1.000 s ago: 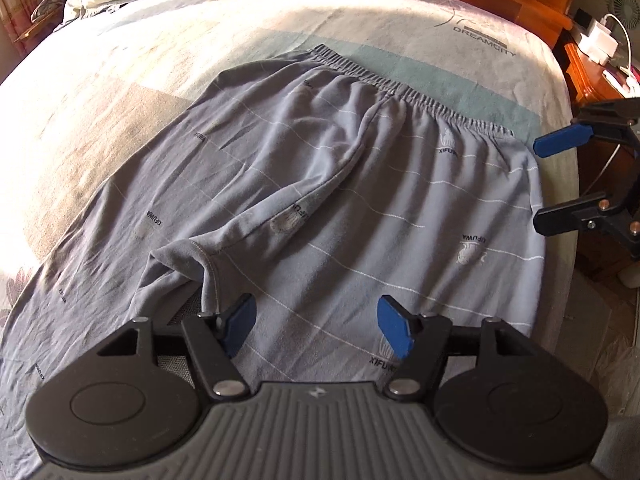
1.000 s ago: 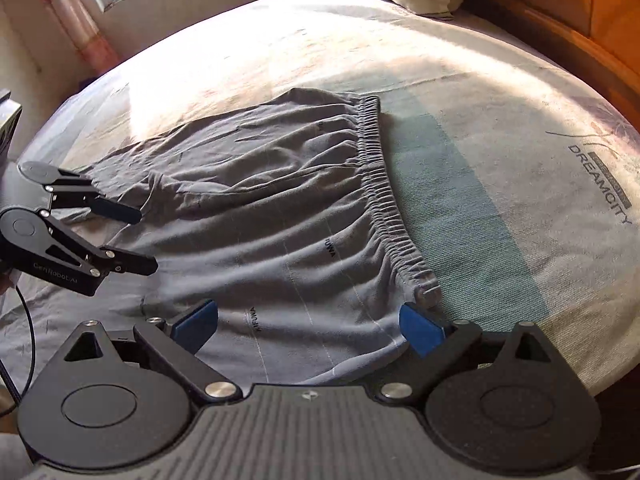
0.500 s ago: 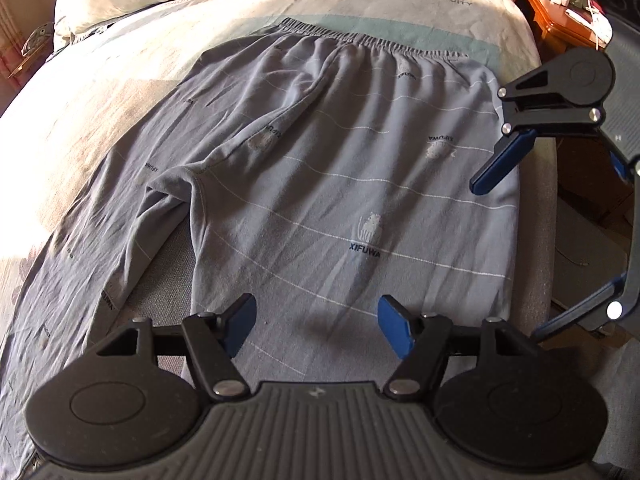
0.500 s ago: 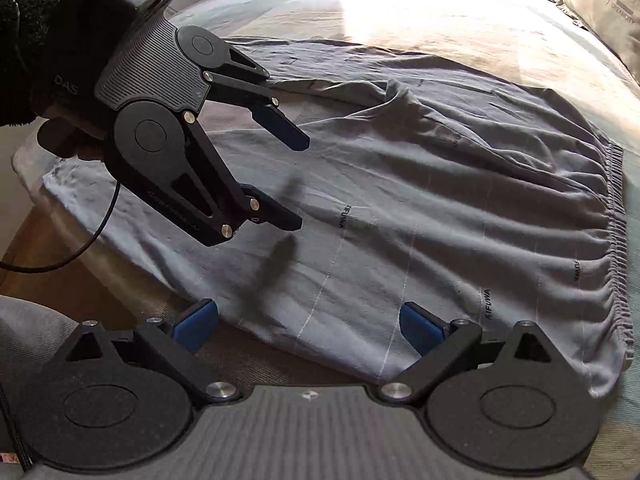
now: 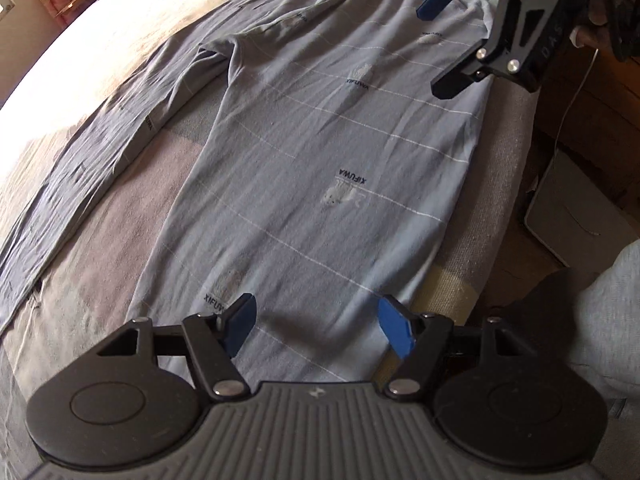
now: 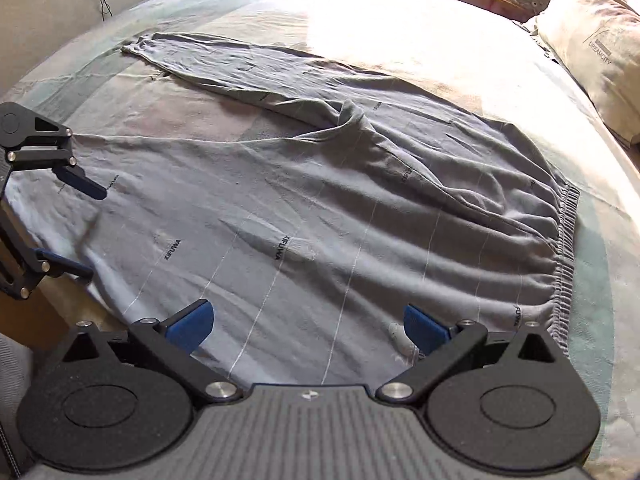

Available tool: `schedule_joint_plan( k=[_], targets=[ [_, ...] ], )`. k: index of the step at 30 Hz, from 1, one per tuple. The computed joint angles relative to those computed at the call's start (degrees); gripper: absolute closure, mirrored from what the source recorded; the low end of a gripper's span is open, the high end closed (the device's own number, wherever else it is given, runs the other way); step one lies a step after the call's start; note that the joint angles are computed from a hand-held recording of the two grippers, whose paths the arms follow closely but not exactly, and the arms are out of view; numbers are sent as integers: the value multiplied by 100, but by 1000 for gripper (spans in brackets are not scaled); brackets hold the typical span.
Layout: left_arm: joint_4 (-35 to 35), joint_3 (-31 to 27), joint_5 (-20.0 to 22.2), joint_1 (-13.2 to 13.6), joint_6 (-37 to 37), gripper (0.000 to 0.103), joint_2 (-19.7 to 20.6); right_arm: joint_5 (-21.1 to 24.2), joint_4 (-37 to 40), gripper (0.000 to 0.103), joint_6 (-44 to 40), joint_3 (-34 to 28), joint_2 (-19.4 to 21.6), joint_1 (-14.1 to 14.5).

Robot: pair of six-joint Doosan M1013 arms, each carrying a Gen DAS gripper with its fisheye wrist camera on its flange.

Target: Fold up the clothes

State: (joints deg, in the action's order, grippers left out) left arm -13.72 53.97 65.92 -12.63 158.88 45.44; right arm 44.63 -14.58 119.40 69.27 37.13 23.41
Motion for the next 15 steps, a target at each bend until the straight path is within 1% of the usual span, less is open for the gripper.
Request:
schedule_joint_plan(
  k=[1,3,4,5,6,9,10,12,14,15],
  targets=[
    [59,-85,169,20,-320,33,46,27,-114,0,38,-92,70,-3],
    [178,-298,546,77,-1024,27,149,288,231,0,25,-197,181,-65],
    [210,-387,681,104,-1277,27,188,249,290,0,72,-123,160,-69],
    [214,-436,718,127,-1385,27,199,196,340,0,121,-40,134,-72],
    [185,-477,706,149,-1426,27,204,262,364,0,57,-44,130,-66],
    [-77,-604,426,209,-1234,27,225,762,635,0,-239,-350,231,-98],
    [-177,-716,320,218,-1207,27,294,751,699,0,-229,-399,237,-119],
    [-322,-961,166,205,-1246,27,464,550,434,0,10,-454,239,-116],
    [-364,-1174,104,183,-1336,27,625,506,257,0,130,-695,370,-145],
    [-350,-1269,138,179,-1391,27,697,489,170,0,188,-824,439,-159]
  ],
)
